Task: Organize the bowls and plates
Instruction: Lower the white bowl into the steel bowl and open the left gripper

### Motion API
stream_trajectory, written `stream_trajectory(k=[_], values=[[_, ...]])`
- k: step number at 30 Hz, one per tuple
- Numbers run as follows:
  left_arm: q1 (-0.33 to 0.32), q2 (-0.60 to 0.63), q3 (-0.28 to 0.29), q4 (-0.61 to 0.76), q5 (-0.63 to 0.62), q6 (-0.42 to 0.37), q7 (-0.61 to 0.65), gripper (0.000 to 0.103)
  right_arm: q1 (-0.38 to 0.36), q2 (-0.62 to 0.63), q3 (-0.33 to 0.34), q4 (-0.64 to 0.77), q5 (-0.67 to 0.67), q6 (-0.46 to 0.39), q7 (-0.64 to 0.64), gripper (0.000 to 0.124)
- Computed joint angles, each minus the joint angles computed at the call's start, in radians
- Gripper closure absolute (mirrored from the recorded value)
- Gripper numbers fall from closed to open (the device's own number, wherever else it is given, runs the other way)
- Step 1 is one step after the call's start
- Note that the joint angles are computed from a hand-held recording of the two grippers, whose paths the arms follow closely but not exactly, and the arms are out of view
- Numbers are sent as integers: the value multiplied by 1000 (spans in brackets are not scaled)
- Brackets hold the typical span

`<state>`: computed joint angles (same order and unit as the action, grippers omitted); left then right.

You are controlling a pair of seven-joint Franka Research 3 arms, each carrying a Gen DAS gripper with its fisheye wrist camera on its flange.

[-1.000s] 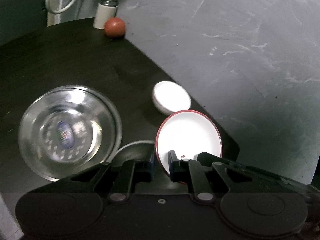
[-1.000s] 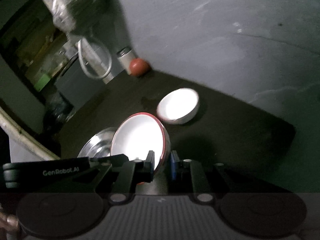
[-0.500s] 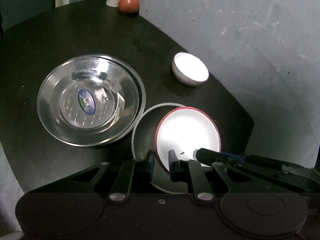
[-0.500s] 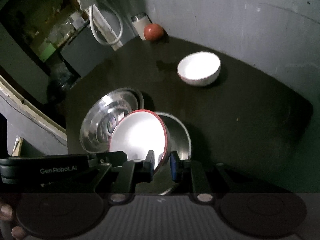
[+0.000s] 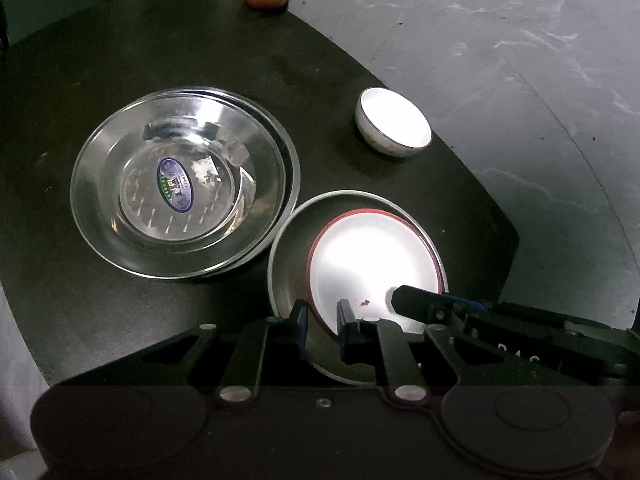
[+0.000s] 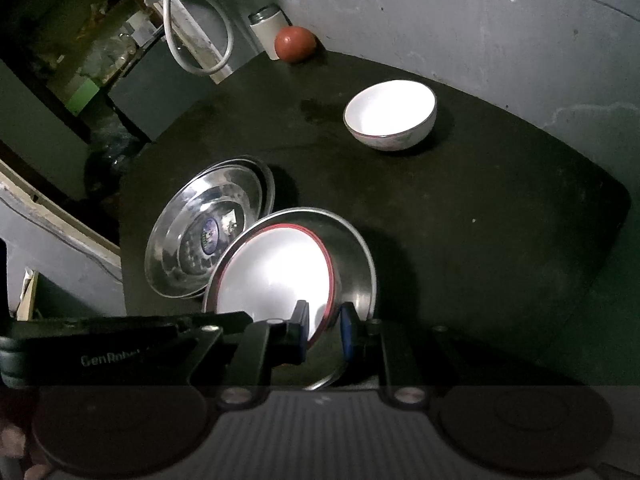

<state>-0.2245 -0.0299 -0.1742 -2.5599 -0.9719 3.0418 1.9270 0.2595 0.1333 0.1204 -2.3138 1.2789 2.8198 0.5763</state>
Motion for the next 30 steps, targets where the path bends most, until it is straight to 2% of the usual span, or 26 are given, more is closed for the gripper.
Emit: stream_trajectory(k=[11,23,30], values=[[8,8,-4,3,9,3,-16,87,-5,13,-1,15,-76,-12,77,105],[18,3,-1,-5,57,2,-63,86,-10,14,5,17,-103,-11,92,103],[0,-21,17,-24,76,33,-76,79,-13,-8,4,17,-47,-4,25,91]])
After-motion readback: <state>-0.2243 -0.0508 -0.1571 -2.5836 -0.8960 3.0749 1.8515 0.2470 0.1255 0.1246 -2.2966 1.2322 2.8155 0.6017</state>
